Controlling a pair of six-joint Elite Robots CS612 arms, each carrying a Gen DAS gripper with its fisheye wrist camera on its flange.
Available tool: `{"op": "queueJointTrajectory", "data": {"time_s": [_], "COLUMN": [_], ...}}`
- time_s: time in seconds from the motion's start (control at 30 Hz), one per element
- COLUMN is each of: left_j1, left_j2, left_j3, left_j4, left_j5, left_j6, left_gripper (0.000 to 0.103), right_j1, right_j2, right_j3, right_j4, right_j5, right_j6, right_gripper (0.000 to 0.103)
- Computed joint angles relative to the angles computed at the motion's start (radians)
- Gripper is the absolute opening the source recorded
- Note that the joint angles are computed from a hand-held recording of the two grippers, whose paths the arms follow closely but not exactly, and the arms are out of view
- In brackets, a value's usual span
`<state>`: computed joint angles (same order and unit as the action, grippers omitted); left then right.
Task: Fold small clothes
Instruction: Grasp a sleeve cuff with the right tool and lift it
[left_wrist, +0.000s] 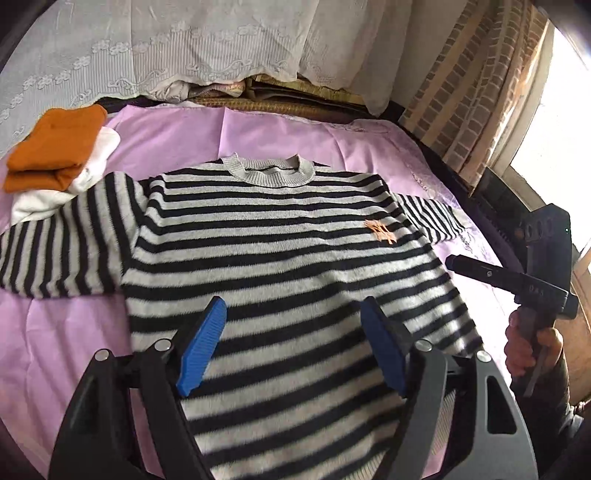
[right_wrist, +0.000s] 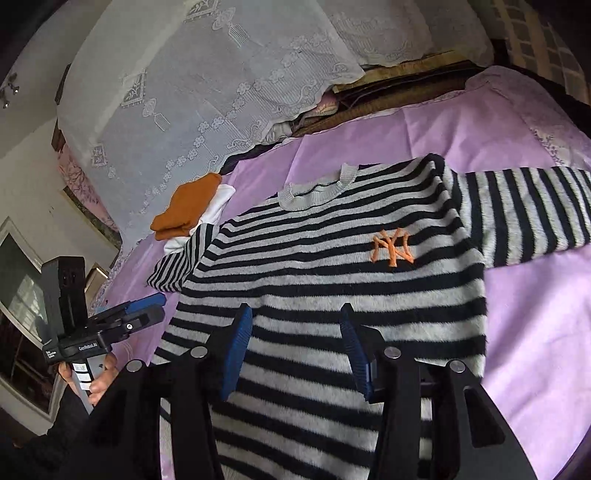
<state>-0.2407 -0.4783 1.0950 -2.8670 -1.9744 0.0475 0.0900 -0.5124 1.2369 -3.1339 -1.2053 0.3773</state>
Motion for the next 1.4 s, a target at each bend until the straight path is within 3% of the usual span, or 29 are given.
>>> {"op": "queueJointTrajectory", "data": {"time_s": [0.13, 0.2, 0.27, 0.3, 0.33, 0.37, 0.4, 0.47, 0.53, 0.57, 0.63, 0.7, 0.73, 0.77, 0.83, 0.9, 0.93, 1.03, 1.13, 1.3, 1.4], "left_j1": [-0.007, -0.003, 0.011, 0.017, 0.020, 0.027, 0.038, 0.070, 0.097, 0.107, 0.116, 0.119, 0.112, 0.097, 0.046, -0.006, -0.030, -0.099, -0.169, -0.267, -0.308], "left_j2": [0.141, 0.203, 0.238, 0.241, 0.237, 0.236, 0.244, 0.271, 0.296, 0.306, 0.299, 0.286, 0.266, 0.239, 0.181, 0.144, 0.133, 0.118, 0.132, 0.184, 0.216], "left_j3": [-0.272, -0.383, -0.444, -0.450, -0.443, -0.442, -0.456, -0.509, -0.555, -0.572, -0.555, -0.537, -0.506, -0.462, -0.357, -0.275, -0.251, -0.218, -0.235, -0.286, -0.307], "left_j4": [0.236, 0.310, 0.323, 0.315, 0.297, 0.283, 0.286, 0.318, 0.349, 0.356, 0.320, 0.310, 0.294, 0.263, 0.150, 0.013, -0.034, -0.093, -0.076, -0.081, -0.110], "left_j5": [0.073, 0.116, 0.092, 0.090, 0.129, 0.151, 0.132, 0.036, -0.041, -0.058, -0.010, 0.001, 0.040, 0.111, 0.309, 0.436, 0.457, 0.435, 0.409, 0.411, 0.437], "left_j6": [-0.092, -0.112, -0.092, -0.076, -0.073, -0.068, -0.061, -0.068, -0.106, -0.140, -0.211, -0.251, -0.253, -0.227, -0.138, -0.001, 0.070, 0.224, 0.323, 0.416, 0.475], "left_gripper": [0.073, 0.072, 0.071, 0.070, 0.070, 0.070, 0.068, 0.054, 0.022, 0.019, 0.019, 0.019, 0.025, 0.033, 0.073, 0.082, 0.085, 0.088, 0.088, 0.087, 0.083], "right_j1": [-0.026, -0.040, -0.057, -0.075, -0.090, -0.103, -0.116, -0.126, -0.157, -0.173, -0.193, -0.194, -0.191, -0.189, -0.190, -0.190, -0.190, -0.196, -0.203, -0.216, -0.224], "right_j2": [0.116, 0.148, 0.155, 0.161, 0.161, 0.148, 0.124, 0.092, 0.077, 0.069, 0.050, 0.021, 0.008, -0.001, -0.005, -0.002, 0.003, 0.027, 0.044, 0.078, 0.095], "right_j3": [-0.211, -0.266, -0.259, -0.250, -0.233, -0.207, -0.160, -0.094, -0.028, 0.010, 0.067, 0.122, 0.141, 0.153, 0.162, 0.156, 0.149, 0.122, 0.093, 0.047, 0.039], "right_j4": [0.140, 0.200, 0.186, 0.150, 0.116, 0.106, 0.082, 0.037, -0.055, -0.117, -0.199, -0.253, -0.258, -0.252, -0.235, -0.195, -0.174, -0.184, -0.200, -0.236, -0.277], "right_j5": [0.084, 0.076, 0.059, 0.109, 0.150, 0.150, 0.108, -0.044, -0.085, -0.095, -0.151, -0.243, -0.293, -0.326, -0.348, -0.356, -0.361, -0.364, -0.360, -0.339, -0.330], "right_j6": [0.089, 0.098, 0.113, 0.139, 0.169, 0.178, 0.168, 0.172, 0.266, 0.342, 0.441, 0.467, 0.466, 0.464, 0.476, 0.500, 0.517, 0.582, 0.612, 0.609, 0.587], "right_gripper": [0.059, 0.060, 0.059, 0.054, 0.042, 0.049, 0.051, 0.059, 0.059, 0.059, 0.059, 0.062, 0.068, 0.069, 0.069, 0.069, 0.069, 0.069, 0.068, 0.041, 0.008]}}
